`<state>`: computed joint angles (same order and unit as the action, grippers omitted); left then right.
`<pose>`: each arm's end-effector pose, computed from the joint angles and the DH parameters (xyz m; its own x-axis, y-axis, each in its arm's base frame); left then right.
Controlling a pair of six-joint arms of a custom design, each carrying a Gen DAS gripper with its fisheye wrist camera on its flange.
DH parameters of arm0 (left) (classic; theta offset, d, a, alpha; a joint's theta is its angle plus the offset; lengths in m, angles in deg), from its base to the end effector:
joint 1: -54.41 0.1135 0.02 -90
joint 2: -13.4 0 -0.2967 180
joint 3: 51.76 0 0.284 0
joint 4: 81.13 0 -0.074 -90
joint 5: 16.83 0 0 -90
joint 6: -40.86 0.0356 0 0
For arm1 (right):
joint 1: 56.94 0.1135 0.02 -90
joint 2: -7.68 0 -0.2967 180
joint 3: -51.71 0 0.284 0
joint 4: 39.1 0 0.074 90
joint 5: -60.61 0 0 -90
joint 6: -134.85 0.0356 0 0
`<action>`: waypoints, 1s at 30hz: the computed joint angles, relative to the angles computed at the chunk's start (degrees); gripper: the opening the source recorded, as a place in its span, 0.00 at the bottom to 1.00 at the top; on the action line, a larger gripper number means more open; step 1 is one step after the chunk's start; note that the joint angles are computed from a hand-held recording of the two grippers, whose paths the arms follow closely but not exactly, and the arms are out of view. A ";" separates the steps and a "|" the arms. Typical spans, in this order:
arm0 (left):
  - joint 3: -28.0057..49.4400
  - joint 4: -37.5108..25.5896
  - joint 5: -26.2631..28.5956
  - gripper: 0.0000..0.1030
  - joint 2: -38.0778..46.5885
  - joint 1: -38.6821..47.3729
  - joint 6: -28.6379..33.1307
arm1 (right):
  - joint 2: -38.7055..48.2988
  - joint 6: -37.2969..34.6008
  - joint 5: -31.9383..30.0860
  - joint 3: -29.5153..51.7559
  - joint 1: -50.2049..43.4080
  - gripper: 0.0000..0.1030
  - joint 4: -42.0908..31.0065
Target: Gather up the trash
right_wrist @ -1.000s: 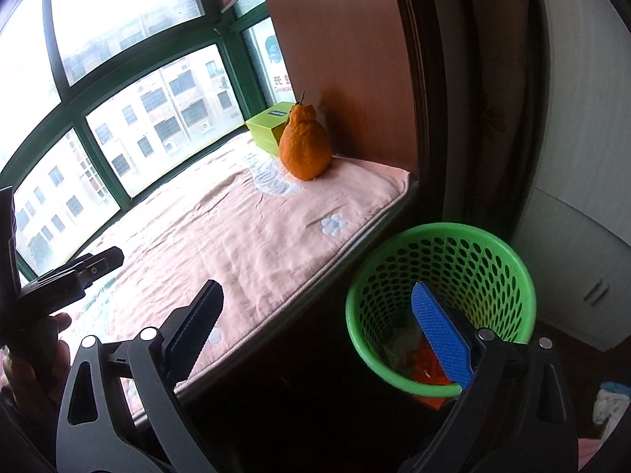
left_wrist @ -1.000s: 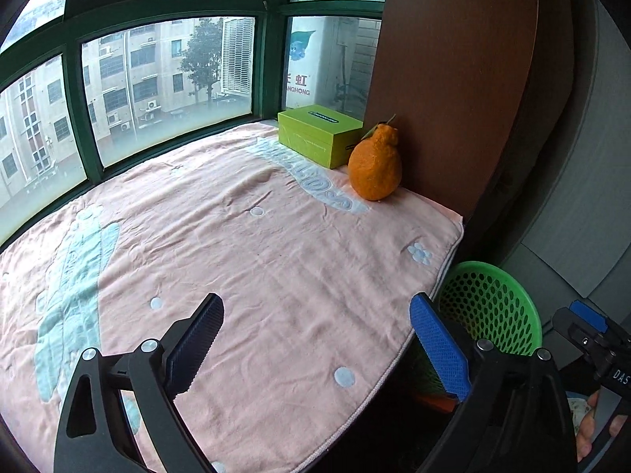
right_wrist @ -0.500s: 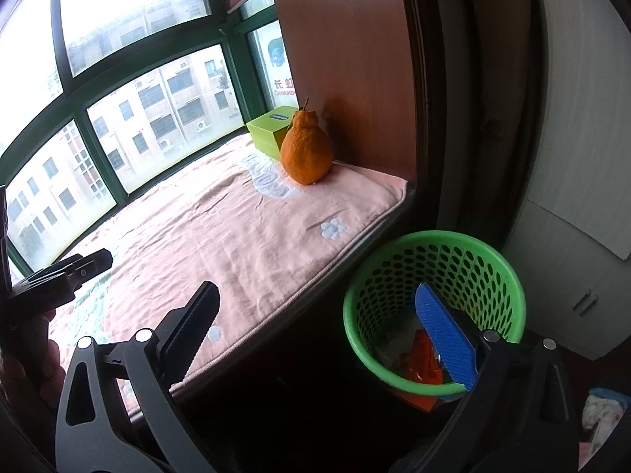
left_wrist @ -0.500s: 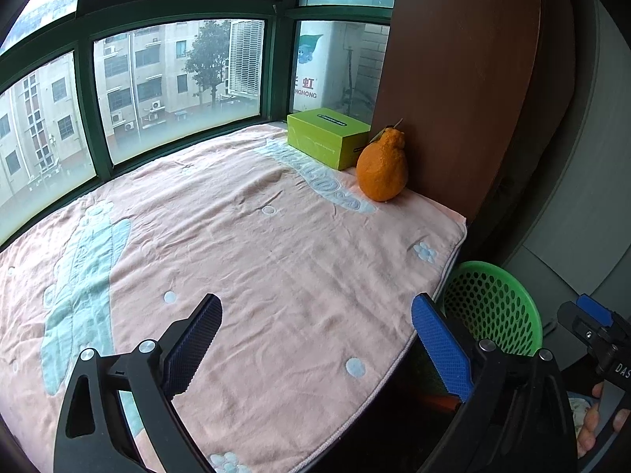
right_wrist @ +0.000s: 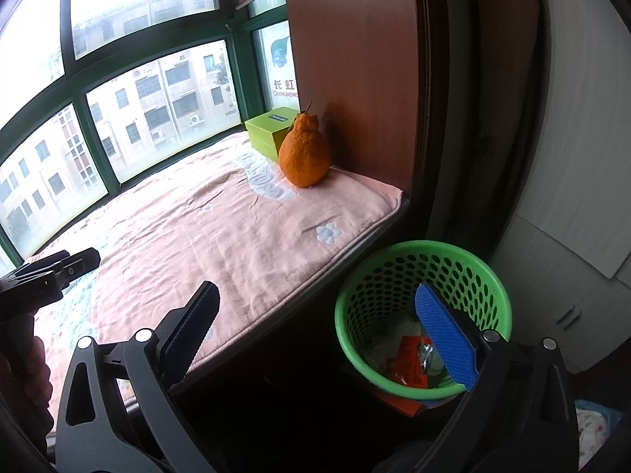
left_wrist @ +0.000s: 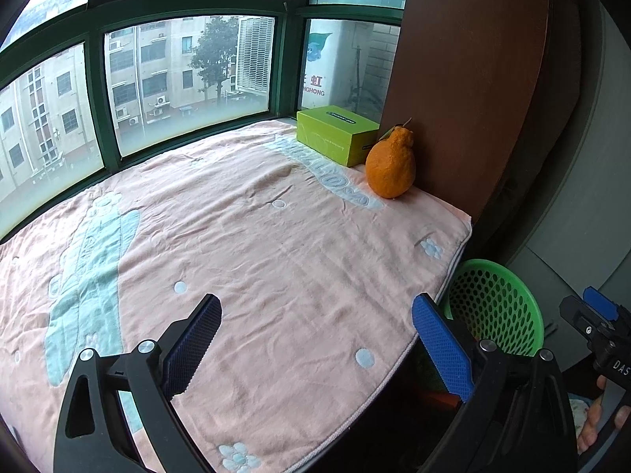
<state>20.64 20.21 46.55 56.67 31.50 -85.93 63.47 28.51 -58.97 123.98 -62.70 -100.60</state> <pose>0.1174 -0.0323 0.3746 -0.6092 -0.3238 -0.7239 -0.3555 0.9275 -0.1157 0.2005 -0.0026 0.3652 -0.6022 -0.1852 -0.7765 -0.4474 0.8839 0.1362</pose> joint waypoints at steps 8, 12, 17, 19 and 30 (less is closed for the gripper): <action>0.46 -1.04 -2.35 0.91 0.15 -2.37 -1.04 | -0.33 -0.44 -0.11 -0.16 -0.76 0.96 0.23; 0.48 -0.97 -2.85 0.91 0.43 -3.16 -1.22 | -0.15 -0.07 -0.65 -0.18 -1.25 0.96 0.14; 0.41 -1.11 -3.21 0.91 0.48 -3.77 -1.66 | -0.03 0.09 -0.48 -0.15 -1.21 0.96 0.30; 0.36 -1.22 -3.43 0.91 0.45 -3.95 -1.77 | -0.18 0.21 -0.25 -0.26 -1.16 0.96 0.45; -0.11 -1.37 -3.55 0.91 0.13 -3.90 -2.08 | -0.31 0.55 -0.13 -0.45 -0.84 0.96 0.40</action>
